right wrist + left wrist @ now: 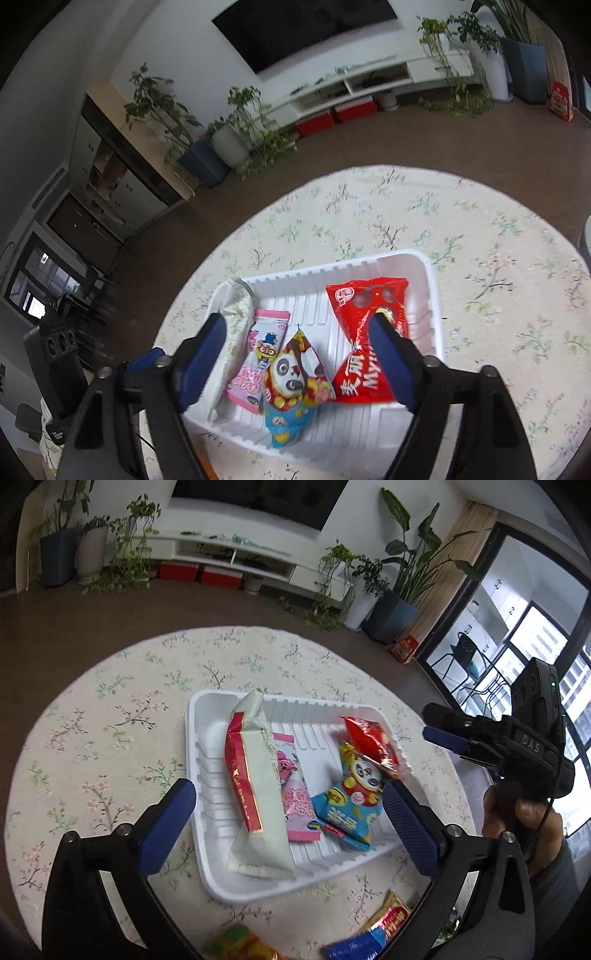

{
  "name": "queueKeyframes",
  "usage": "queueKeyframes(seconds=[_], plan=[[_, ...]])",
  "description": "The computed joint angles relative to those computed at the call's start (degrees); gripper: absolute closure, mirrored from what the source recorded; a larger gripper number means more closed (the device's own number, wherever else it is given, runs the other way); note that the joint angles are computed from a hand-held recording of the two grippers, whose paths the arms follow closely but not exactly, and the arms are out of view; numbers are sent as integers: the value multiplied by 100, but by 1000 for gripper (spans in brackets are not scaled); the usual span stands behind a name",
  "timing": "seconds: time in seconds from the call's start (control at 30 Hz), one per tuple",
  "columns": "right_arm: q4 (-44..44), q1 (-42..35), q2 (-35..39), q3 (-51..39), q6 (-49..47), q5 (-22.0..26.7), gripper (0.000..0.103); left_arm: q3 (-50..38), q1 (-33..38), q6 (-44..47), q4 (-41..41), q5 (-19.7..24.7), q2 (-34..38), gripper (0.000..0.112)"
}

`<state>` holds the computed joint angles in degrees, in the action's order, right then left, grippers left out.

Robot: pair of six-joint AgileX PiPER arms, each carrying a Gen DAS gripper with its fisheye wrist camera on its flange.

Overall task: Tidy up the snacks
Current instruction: 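Release the white-red packet with the left tool while the right tool releases the panda packet, then withdraw both tools from the tray back over the snack pile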

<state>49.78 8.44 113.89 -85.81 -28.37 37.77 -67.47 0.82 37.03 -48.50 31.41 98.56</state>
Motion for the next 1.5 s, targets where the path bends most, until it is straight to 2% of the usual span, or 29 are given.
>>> queueKeyframes(seconds=[0.17, 0.33, 0.4, 0.47, 0.53, 0.57, 0.67, 0.8, 0.9, 1.0, 1.07, 1.13, 1.23, 1.3, 1.43, 1.5], plan=[[808, -387, -1063, 1109, -794, 68, 3, 932, 91, 241, 100, -224, -1178, 10], [1504, -691, -1993, 2173, -1517, 256, 0, 2097, 74, 496, 162, -635, -2514, 10], [1717, -791, -2336, 2607, -1730, 367, 0, 2485, 190, 615, -32, -601, -2959, 10], [1967, -921, -2683, 3071, -2008, 514, 0, 2773, 349, 332, 141, -356, -3339, 10], [2234, -1073, -3046, 3543, -2292, 680, 0, 2935, 567, -47, 479, 72, -3557, 10], [2344, -1177, -3211, 3783, -2415, 813, 0, 3063, 793, -8, 389, 387, -3682, 10], [2387, -1421, -3719, 4409, -2494, 1165, 0, 3658, 1403, 527, -202, 923, -4180, 10], [2210, -1757, -4397, 5113, -2326, 1552, 0, 4078, 1489, 285, 155, 1181, -4769, 10], [2045, -1967, -4995, 5631, -2252, 1740, 1, 4335, 1026, -465, 817, 1133, -5247, 10], [1512, -1840, -5813, 6044, -1840, 1436, 4, 4541, 260, -1352, 1363, 843, -5471, 10], [974, -1575, -6289, 6227, -1263, 1101, 8, 4649, -642, -2449, 2094, 489, -5599, 10], [605, -1517, -6618, 6370, -902, 970, 10, 4703, -1472, -3358, 2639, 193, -5599, 10], [144, -1430, -6988, 6455, -486, 888, 11, 4619, -2686, -5024, 3968, -111, -5366, 10], [-345, -1052, -7119, 6456, 8, 629, 12, 4513, -3236, -5956, 4726, -194, -5155, 10], [-1102, -290, -7308, 6501, 828, 177, 14, 4173, -3700, -6670, 5493, -223, -4518, 13], [-1131, -142, -7284, 6555, 886, 52, 14, 3936, -3823, -6860, 5767, -192, -4112, 24]])
